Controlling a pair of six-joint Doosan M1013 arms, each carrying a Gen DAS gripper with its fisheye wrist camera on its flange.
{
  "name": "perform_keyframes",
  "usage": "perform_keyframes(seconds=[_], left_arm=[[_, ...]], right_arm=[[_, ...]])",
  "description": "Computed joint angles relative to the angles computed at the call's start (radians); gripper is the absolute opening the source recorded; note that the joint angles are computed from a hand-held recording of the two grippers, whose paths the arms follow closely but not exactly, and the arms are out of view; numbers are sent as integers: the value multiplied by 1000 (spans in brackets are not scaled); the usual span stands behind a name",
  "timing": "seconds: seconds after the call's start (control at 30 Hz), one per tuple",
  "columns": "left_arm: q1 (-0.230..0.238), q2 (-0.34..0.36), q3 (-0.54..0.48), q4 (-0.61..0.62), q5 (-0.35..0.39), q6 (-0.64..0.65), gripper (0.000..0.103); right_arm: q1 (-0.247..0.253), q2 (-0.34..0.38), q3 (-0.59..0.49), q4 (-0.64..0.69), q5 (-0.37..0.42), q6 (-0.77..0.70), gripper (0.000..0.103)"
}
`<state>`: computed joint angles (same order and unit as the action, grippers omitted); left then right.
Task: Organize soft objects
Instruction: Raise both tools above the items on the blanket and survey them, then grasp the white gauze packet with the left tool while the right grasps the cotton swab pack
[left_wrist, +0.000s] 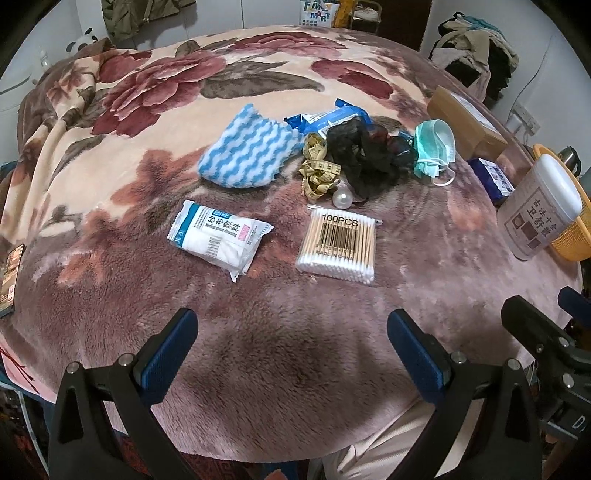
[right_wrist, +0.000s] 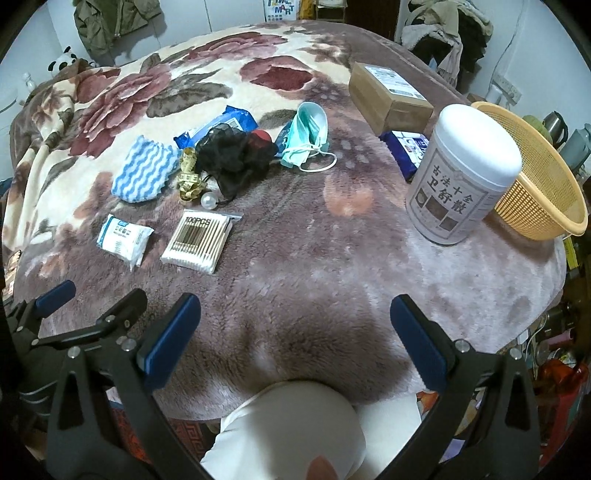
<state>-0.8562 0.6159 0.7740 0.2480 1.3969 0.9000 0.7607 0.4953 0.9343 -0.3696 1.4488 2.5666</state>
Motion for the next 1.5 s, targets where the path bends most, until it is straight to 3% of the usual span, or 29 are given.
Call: perform_keyframes(seconds=[0.53,0.9,1.1,1.33,1.5], left_arm=[[21,15,-8,-39,6,16,103],[76,23,22,-76,6,-8,103],[122,32,32,-108,8,-52,103],[155,60,4,-126,18,-52,103],[176,79,-20,-131,18,-39,103]], right_arm=[[-5,28,-33,23,23,-10,103],[-28,86,-91,69,35,-56,103],[-61,127,-118,166,-66,-221,103],[-106,209,-192,319,-83,-414,103],[-129,244,-219,426,-53,-312,103]])
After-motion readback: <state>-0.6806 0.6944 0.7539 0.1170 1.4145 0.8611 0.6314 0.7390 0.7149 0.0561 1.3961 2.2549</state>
